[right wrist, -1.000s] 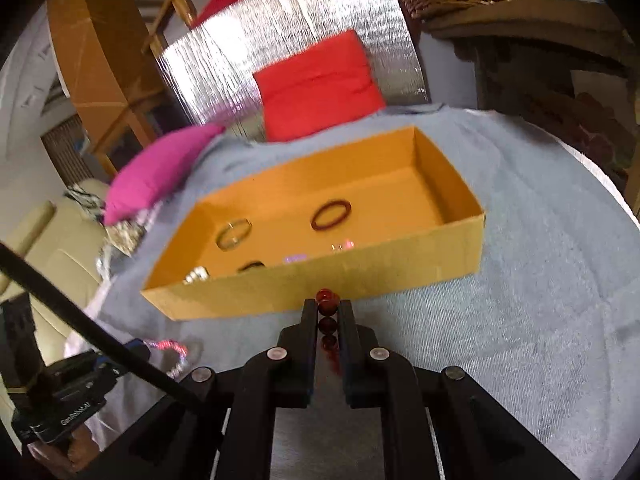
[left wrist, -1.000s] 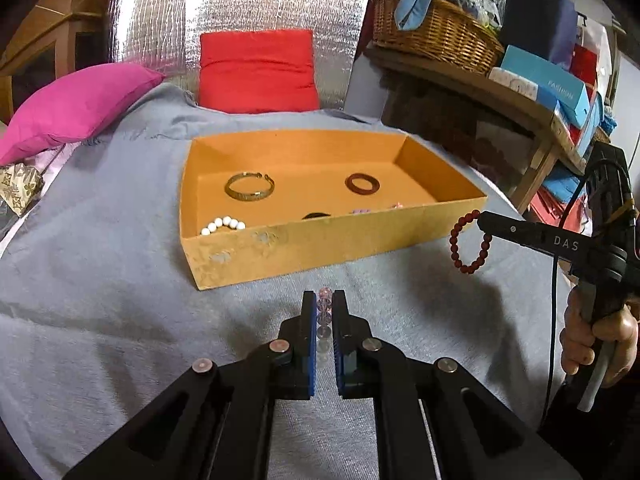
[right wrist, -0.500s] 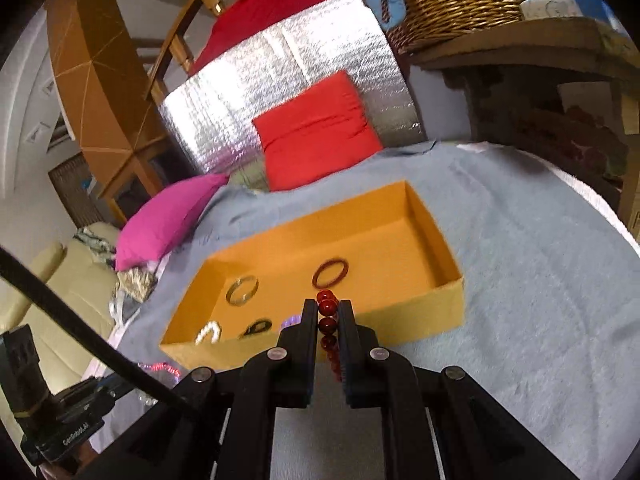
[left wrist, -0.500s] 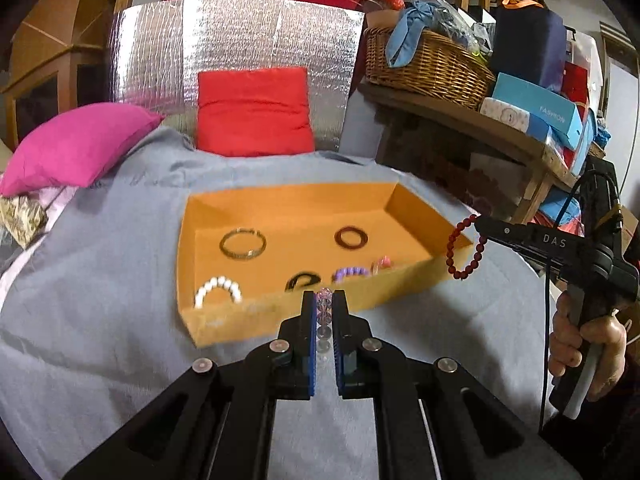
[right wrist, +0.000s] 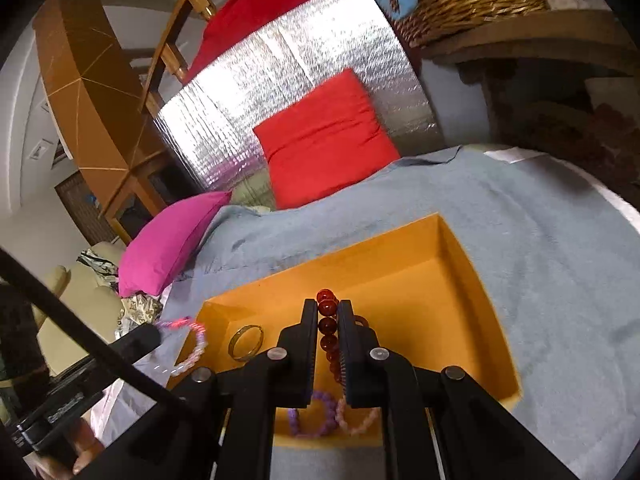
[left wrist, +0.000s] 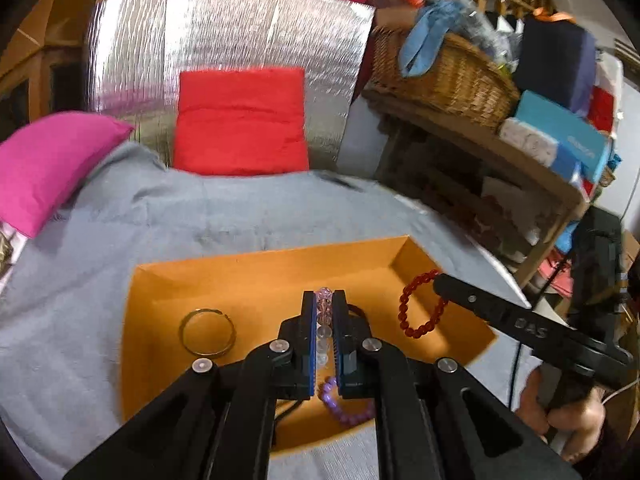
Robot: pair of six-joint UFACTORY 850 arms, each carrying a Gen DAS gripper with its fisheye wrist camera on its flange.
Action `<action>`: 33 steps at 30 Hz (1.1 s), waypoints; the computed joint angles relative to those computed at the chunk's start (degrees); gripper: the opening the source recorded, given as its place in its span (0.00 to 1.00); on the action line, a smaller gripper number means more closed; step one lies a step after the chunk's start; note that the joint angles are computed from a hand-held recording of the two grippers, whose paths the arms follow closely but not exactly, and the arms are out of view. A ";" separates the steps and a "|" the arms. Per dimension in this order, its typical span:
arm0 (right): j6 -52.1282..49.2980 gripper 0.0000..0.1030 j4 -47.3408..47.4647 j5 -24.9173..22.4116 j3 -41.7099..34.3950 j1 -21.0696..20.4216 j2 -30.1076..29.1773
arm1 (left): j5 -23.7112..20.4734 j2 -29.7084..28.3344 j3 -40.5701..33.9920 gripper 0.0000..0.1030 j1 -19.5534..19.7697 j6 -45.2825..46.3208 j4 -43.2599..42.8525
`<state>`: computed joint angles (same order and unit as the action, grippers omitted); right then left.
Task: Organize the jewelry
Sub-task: 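Open left tool releasing pink bracelet in box while right tool releases red bracelet, then withdraw both tools up and back from the box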
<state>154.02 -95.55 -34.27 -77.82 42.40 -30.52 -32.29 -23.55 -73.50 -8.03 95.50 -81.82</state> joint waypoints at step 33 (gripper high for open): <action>-12.14 0.47 16.15 -0.69 -0.58 -2.11 0.41 | 21.44 0.97 3.13 0.74 -4.22 -10.01 11.16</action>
<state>141.88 -79.39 -34.96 -78.40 40.29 -30.11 -10.86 -22.58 -70.37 -12.26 85.49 -70.66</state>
